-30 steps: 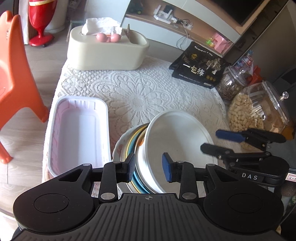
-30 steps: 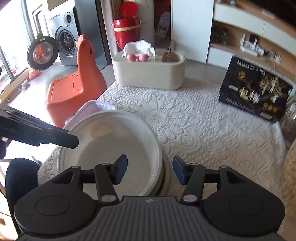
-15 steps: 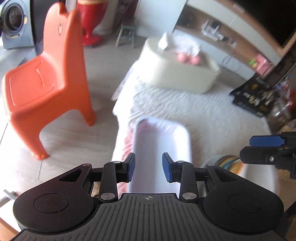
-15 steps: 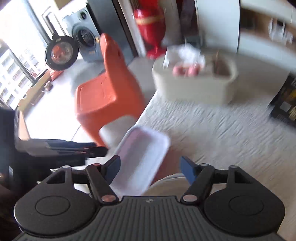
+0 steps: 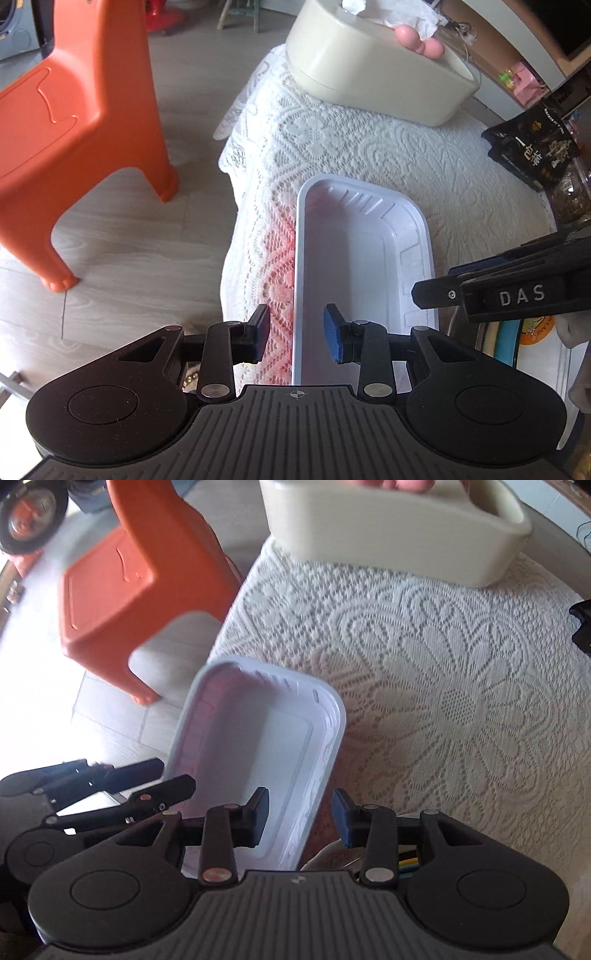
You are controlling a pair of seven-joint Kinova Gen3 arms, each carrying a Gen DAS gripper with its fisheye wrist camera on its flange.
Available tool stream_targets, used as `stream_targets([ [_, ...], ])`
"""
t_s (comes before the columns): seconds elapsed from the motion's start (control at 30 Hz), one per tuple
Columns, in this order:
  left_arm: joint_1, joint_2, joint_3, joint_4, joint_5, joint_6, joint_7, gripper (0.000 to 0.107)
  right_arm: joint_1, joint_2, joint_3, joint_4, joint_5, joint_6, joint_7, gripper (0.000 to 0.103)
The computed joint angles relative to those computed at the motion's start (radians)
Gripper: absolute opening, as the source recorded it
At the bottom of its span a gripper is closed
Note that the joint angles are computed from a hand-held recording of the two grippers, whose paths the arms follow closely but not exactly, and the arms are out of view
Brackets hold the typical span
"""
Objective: Organize plates and bowls
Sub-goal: 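Grasp the white pink-lined tray rim with the left gripper while the right gripper grips the opposite rim, then carry the tray with both grippers and lower it onto the bowl stack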
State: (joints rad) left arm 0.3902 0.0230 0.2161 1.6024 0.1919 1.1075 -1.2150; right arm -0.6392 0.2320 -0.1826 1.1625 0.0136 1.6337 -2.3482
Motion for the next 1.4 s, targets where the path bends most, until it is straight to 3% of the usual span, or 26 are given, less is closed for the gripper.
stream_targets([
  [0.13,-0.033,0.008,-0.022,0.017,0.088,-0.009,-0.096,0.027,-0.042,0.083,0.006,-0.079,0.047,0.100,-0.002,0.038],
  [0.27,-0.072,-0.003,-0.040,0.023,0.157,0.019,-0.134,0.026,-0.020,0.100,0.016,-0.085,-0.021,0.071,-0.004,0.040],
  [0.53,-0.065,0.008,-0.028,0.007,0.095,0.051,-0.071,0.023,-0.037,0.091,0.004,-0.031,-0.073,0.019,-0.037,0.041],
  [0.77,-0.046,-0.134,-0.001,0.005,0.002,0.021,0.086,0.023,-0.062,-0.058,-0.027,0.016,-0.036,-0.076,-0.049,0.041],
  [0.93,-0.029,-0.249,0.088,-0.059,-0.091,0.003,0.227,0.023,-0.084,-0.228,-0.085,0.031,0.084,-0.112,-0.078,0.041],
  [1.07,-0.027,-0.293,0.217,-0.133,-0.175,-0.003,0.332,0.023,-0.063,-0.401,-0.174,0.093,0.179,-0.128,-0.150,0.041],
  [1.2,-0.015,-0.261,0.351,-0.205,-0.237,-0.009,0.432,0.026,-0.010,-0.538,-0.276,0.135,0.247,-0.085,-0.216,0.045],
  [1.3,0.010,-0.211,0.436,-0.237,-0.313,-0.011,0.512,0.027,0.030,-0.619,-0.296,0.176,0.244,-0.058,-0.210,0.046],
  [1.4,0.044,-0.177,0.463,-0.218,-0.354,-0.033,0.577,0.027,0.057,-0.676,-0.282,0.229,0.212,-0.064,-0.192,0.047],
])
